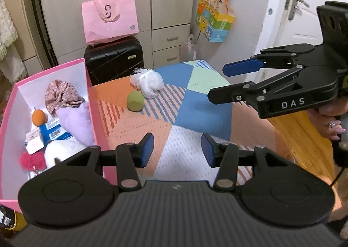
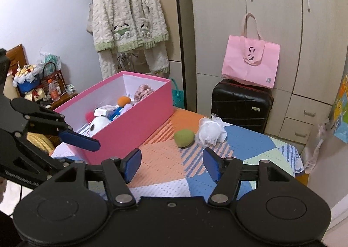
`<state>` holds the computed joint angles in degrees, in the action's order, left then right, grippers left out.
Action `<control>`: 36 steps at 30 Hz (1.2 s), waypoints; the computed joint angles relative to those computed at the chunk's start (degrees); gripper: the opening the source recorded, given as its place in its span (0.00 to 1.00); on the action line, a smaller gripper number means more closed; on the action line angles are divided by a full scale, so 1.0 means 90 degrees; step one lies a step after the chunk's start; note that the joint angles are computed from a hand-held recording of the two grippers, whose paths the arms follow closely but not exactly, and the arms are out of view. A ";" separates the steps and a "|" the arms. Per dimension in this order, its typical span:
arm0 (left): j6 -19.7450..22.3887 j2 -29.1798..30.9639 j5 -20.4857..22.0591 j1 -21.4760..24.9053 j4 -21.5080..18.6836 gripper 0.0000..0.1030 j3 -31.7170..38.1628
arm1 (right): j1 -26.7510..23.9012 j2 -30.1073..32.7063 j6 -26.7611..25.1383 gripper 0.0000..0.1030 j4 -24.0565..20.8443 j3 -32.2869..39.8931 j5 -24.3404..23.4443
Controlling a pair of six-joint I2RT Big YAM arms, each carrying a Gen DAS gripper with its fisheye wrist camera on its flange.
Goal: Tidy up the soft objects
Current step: 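Move both tools back over the bed toward the green sponge and mesh puff, then close the left tool on the green sponge while the right tool grasps the white mesh puff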
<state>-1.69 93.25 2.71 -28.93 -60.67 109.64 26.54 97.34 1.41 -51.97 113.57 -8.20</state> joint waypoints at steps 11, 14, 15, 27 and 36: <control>-0.0792 0.0549 -0.0456 -0.0001 0.0968 0.47 0.0189 | -0.0448 0.0650 0.0070 0.67 0.0366 0.0475 -0.0665; -0.0795 0.0718 -0.0794 -0.0045 0.1205 0.47 0.0277 | -0.0510 0.0895 0.0058 0.67 0.0417 0.0729 -0.0831; -0.0814 0.0794 -0.0900 -0.0057 0.1277 0.47 0.0318 | -0.0525 0.0984 0.0057 0.67 0.0424 0.0825 -0.0865; -0.1120 0.1667 -0.1972 -0.0131 0.1825 0.48 0.0728 | -0.0732 0.2342 -0.0059 0.67 -0.0087 0.2437 -0.1323; -0.1655 0.2378 -0.2247 -0.0054 0.1467 0.48 0.1388 | -0.0745 0.3593 0.0104 0.73 -0.0689 0.4009 -0.1303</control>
<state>-16.58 114.65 -17.51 -29.42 -47.46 122.13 19.83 129.68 2.34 -58.17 149.65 -19.93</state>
